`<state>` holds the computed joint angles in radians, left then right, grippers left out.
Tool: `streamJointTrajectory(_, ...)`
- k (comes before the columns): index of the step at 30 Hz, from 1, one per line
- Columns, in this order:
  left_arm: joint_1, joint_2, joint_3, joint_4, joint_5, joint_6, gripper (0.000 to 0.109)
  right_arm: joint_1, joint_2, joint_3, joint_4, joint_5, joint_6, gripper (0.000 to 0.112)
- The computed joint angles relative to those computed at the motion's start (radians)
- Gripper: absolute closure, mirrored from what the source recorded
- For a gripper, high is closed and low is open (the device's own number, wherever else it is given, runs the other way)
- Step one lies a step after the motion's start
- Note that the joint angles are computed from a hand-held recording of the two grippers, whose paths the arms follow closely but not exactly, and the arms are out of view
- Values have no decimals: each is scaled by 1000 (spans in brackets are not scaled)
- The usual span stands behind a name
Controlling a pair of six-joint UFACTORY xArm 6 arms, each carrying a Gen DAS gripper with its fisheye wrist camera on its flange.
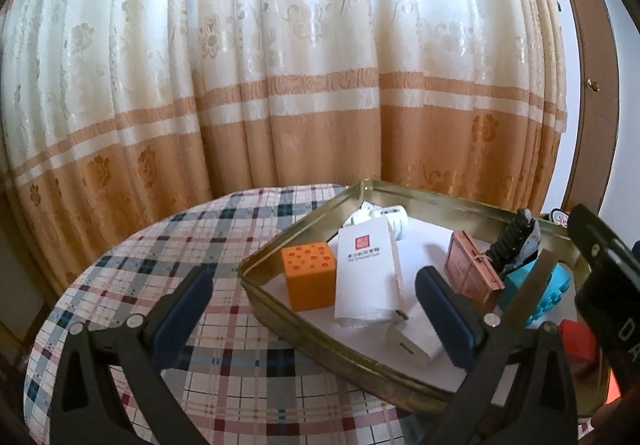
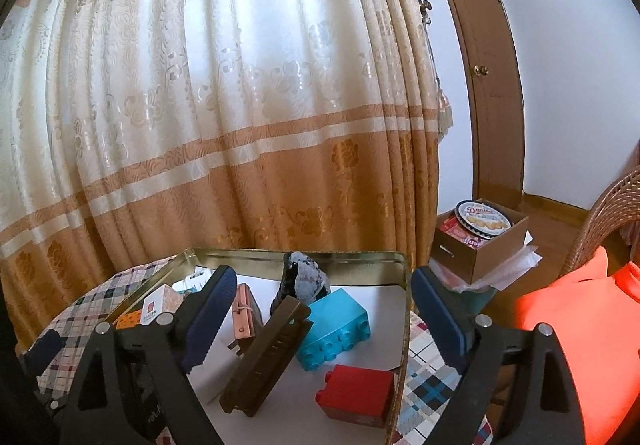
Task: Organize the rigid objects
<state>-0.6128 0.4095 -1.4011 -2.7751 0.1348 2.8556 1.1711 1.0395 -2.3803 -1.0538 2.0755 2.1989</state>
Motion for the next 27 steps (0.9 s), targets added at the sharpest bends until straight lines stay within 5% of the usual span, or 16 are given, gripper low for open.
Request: streamJointTrajectory(27,24,-36,56,-85,66,67,6,22,-4,21,-35,27,62,15)
